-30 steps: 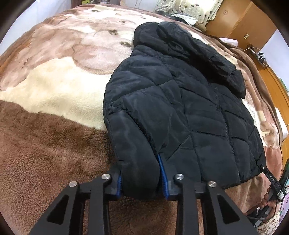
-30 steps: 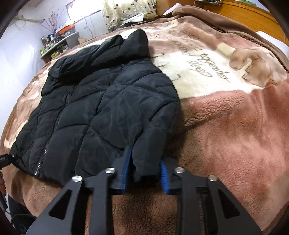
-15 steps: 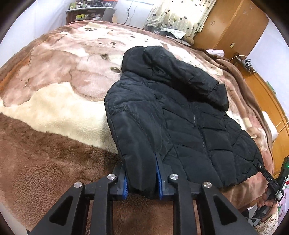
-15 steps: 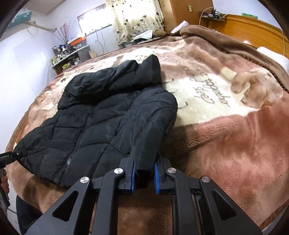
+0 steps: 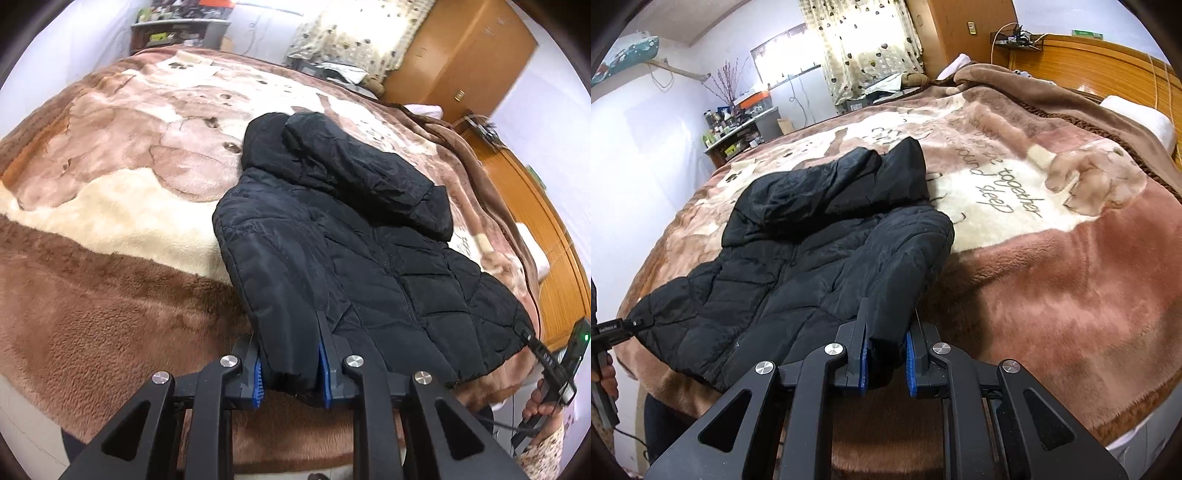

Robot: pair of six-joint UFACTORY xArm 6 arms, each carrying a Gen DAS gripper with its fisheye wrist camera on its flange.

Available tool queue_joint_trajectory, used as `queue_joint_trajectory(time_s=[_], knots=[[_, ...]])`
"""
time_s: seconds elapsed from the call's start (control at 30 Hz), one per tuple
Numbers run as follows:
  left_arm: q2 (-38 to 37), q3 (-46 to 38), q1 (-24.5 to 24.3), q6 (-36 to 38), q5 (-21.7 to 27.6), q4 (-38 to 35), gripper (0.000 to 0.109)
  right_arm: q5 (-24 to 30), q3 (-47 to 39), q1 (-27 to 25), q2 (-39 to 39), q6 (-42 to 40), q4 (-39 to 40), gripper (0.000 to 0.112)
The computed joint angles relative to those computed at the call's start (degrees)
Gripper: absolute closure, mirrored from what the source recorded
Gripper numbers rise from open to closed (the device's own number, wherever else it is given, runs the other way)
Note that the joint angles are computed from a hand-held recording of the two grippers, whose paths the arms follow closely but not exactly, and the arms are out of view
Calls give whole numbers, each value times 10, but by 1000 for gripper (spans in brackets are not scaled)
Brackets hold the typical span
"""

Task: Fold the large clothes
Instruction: 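Lift the held edge and fold it across the jacket body with both grippers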

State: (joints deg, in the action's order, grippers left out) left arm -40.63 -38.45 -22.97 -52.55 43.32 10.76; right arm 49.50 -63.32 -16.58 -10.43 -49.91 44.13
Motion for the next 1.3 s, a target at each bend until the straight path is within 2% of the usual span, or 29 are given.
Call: queue_joint_trajectory(time_s=[0.33, 0.7, 1.0, 1.23, 1.3], knots=[[-53, -25, -53, -9, 70, 19, 86, 50, -4, -36, -53, -17, 4, 97], [-48, -43, -32, 20, 57, -6, 87, 51, -36, -29, -33, 0, 5, 97], [42, -122, 13, 67, 12, -2, 87, 19, -100, 13, 10, 19, -4, 97], [131, -194, 68, 111, -22, -22, 87, 3, -195, 48, 86, 60, -38, 97], [156, -219, 78, 113, -16, -22, 87, -8, -216, 59, 105, 77, -57, 97]])
